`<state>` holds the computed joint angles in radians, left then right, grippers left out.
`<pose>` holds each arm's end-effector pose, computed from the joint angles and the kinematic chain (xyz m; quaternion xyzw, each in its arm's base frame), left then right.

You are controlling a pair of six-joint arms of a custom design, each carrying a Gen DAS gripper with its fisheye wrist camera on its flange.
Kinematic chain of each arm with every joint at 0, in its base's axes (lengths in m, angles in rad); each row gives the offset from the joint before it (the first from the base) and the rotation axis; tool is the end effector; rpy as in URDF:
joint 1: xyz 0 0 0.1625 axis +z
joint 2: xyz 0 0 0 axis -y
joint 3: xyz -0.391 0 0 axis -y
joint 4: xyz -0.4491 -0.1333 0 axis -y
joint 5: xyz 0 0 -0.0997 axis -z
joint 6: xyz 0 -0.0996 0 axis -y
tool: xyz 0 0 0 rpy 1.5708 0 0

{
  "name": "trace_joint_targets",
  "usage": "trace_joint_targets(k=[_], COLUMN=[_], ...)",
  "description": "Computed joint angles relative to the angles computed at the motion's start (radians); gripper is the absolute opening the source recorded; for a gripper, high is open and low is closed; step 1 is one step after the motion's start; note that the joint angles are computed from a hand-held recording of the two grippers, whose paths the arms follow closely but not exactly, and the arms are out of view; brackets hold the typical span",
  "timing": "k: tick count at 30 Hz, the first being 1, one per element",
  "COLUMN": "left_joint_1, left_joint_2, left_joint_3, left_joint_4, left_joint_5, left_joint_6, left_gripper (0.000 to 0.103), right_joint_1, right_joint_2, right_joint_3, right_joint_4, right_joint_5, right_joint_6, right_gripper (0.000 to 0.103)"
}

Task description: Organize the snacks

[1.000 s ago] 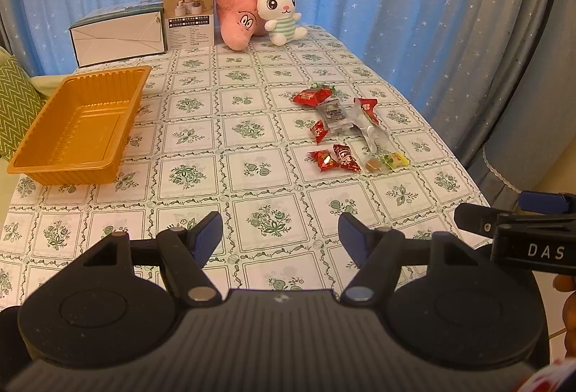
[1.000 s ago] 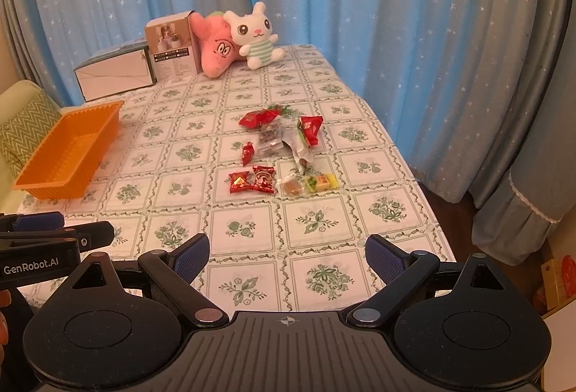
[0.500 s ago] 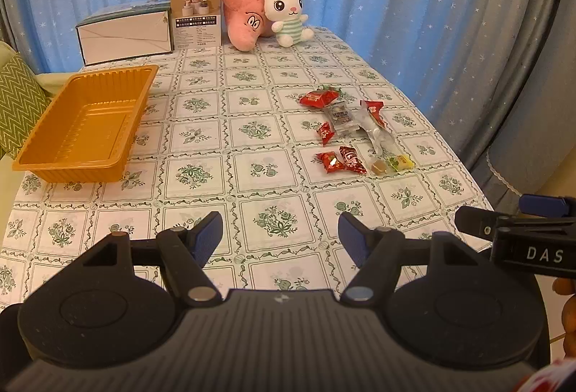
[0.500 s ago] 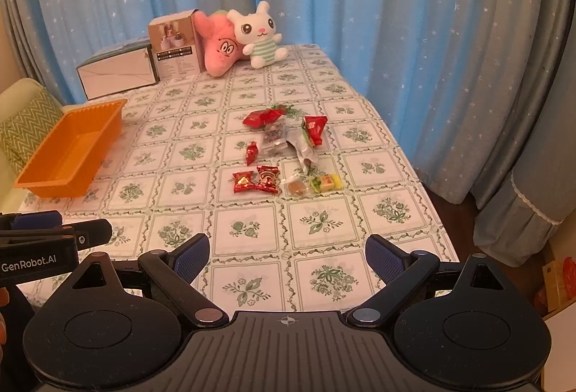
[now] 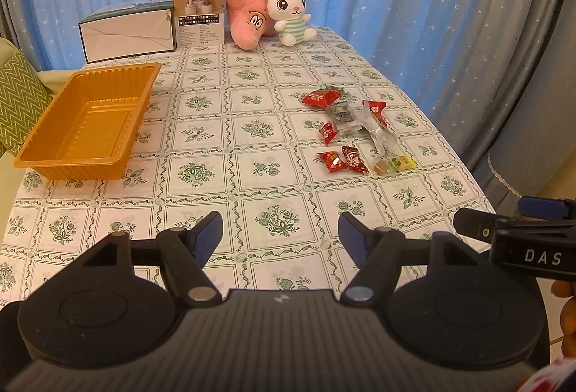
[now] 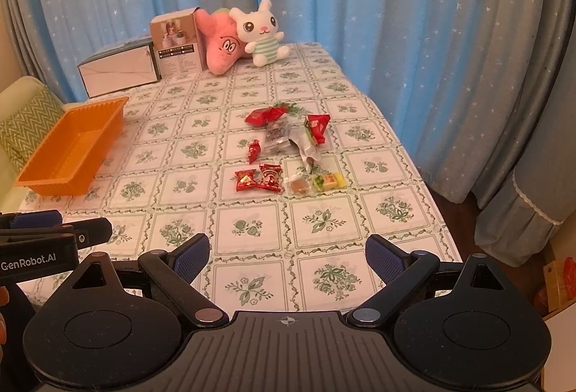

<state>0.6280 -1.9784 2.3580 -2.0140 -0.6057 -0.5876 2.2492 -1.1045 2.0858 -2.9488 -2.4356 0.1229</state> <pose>-0.1691 -0.3887 0.3048 0.1419 0.8740 -0.3416 0.3150 0.3851 -0.3862 0.1174 0.1647 -0.8787 0.3250 0.3085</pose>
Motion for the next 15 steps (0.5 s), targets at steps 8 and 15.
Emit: trace_joint_targets(k=[8,15], left_joint_1=[0.001,0.002], left_joint_2=[0.002,0.002], left_joint_3=[0.001,0.001], left_joint_4=[-0.006,-0.006], left_joint_5=[0.0,0.001], left_joint_6=[0.0,0.0], left_gripper=[0.068,0.068], right_joint_1=[0.001,0.0], right_joint_2=[0.003,0.003], right_joint_3=[-0.001,-0.002], right_joint_4=[0.0,0.0], right_joint_5=[-0.001,0.0], right_joint_6=[0.004,0.003], right_gripper=[0.094,0.094])
